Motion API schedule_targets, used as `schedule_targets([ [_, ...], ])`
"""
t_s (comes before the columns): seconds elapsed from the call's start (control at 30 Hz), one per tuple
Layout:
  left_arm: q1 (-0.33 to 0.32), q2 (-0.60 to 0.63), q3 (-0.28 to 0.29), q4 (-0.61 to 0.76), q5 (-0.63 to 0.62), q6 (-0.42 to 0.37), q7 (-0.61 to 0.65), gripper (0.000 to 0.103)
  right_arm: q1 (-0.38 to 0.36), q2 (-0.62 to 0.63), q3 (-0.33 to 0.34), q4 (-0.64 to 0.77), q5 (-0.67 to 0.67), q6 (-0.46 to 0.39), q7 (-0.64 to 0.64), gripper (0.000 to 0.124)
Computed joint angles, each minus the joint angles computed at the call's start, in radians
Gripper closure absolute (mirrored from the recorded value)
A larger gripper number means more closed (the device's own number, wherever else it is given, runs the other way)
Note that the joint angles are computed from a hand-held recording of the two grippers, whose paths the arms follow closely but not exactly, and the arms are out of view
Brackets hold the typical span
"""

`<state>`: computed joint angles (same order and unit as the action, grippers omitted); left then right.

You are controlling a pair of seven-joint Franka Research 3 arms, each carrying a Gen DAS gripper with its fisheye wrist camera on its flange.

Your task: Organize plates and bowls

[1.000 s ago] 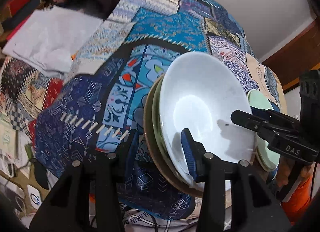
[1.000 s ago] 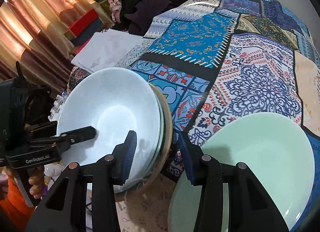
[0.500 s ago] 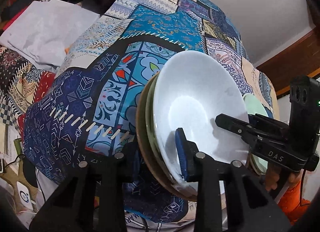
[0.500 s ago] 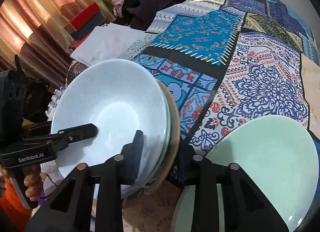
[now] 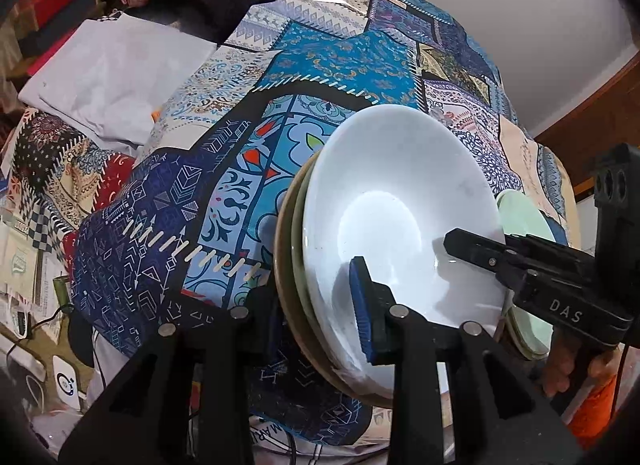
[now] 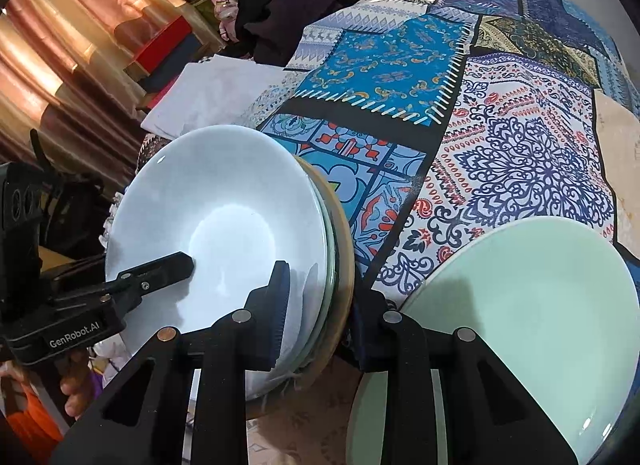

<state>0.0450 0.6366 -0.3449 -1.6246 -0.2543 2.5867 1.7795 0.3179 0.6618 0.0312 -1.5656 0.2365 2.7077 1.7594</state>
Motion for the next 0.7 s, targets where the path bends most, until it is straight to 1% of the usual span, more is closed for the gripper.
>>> schedule_targets([
  [0.17,0.005,-0.012,-0.003,-0.007,-0.013,-0.007,-0.013,0.072,0.0,-0.016,0.0,-0.015,0.005,0.013,0.004,0.099],
  [0.47,0.004,-0.046,-0.018,-0.022,-0.039,0.022,-0.003,0.072,0.017,-0.066,-0.026,-0.066,-0.017,0.07,0.036,0.099],
  [0.7,-0.016,-0.054,-0.026,0.0,-0.046,0.034,0.002,0.072,0.029,-0.127,-0.056,-0.139,-0.048,0.12,0.077,0.099],
])
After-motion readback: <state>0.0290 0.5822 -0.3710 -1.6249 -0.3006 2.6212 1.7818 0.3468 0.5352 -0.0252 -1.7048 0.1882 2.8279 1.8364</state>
